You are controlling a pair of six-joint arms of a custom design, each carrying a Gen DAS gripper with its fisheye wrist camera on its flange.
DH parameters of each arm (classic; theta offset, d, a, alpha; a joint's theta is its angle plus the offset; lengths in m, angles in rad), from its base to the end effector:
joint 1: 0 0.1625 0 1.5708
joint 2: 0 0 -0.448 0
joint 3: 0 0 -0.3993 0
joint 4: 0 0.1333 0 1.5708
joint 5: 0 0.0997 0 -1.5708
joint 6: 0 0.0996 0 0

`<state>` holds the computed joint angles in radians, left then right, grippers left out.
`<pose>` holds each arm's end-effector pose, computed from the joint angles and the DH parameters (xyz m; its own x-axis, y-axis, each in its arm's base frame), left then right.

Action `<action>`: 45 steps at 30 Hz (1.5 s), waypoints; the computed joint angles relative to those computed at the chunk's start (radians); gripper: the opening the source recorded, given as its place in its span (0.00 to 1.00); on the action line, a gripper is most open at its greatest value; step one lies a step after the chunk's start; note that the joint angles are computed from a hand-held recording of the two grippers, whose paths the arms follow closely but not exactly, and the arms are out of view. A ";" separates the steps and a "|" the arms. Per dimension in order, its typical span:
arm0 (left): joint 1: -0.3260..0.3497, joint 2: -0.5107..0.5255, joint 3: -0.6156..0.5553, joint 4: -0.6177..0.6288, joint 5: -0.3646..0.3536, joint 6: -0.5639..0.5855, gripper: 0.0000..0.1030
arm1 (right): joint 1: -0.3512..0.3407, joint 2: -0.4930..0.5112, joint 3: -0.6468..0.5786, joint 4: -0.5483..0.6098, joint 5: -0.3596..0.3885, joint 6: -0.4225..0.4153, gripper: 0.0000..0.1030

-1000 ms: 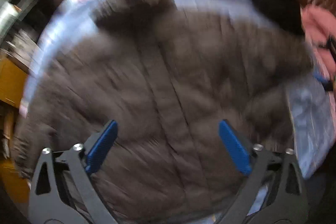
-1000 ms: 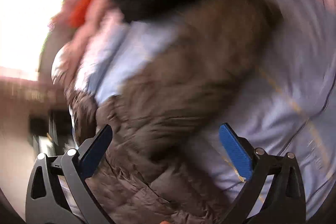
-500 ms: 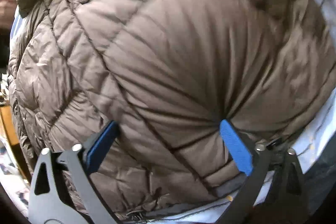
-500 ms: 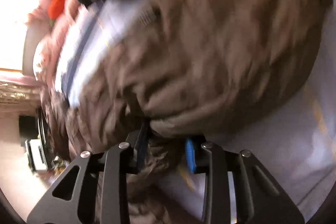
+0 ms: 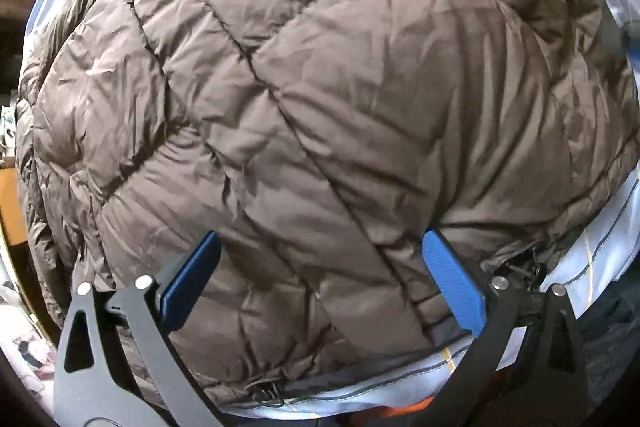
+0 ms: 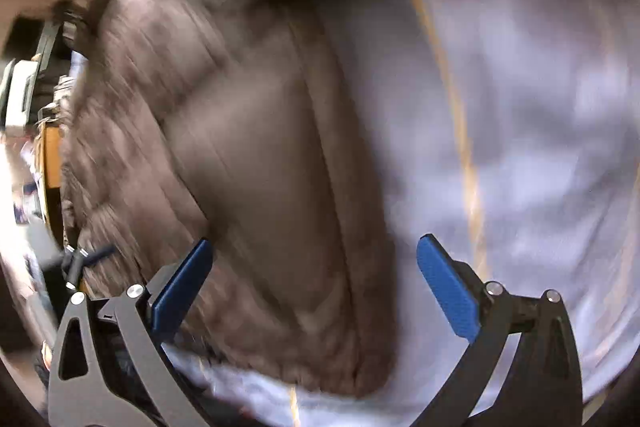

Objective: Fold large clothes

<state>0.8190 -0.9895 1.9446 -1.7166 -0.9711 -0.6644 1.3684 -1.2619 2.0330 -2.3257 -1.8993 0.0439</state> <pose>-0.1934 -0.4844 0.0820 -0.5457 0.3680 -0.7529 0.1712 0.9284 0.3297 -0.0056 -0.5304 0.2151 -0.9185 0.2280 0.3230 0.2415 0.9704 0.0020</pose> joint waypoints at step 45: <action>-0.100 -0.113 -0.185 0.229 0.119 -0.398 0.98 | 0.109 0.048 -0.153 -0.716 0.618 -0.177 0.08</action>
<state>0.7187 -1.1021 1.7594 -1.4878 -0.8521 -1.0620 1.4773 -1.2143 1.8798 -3.0414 -1.2808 -0.1329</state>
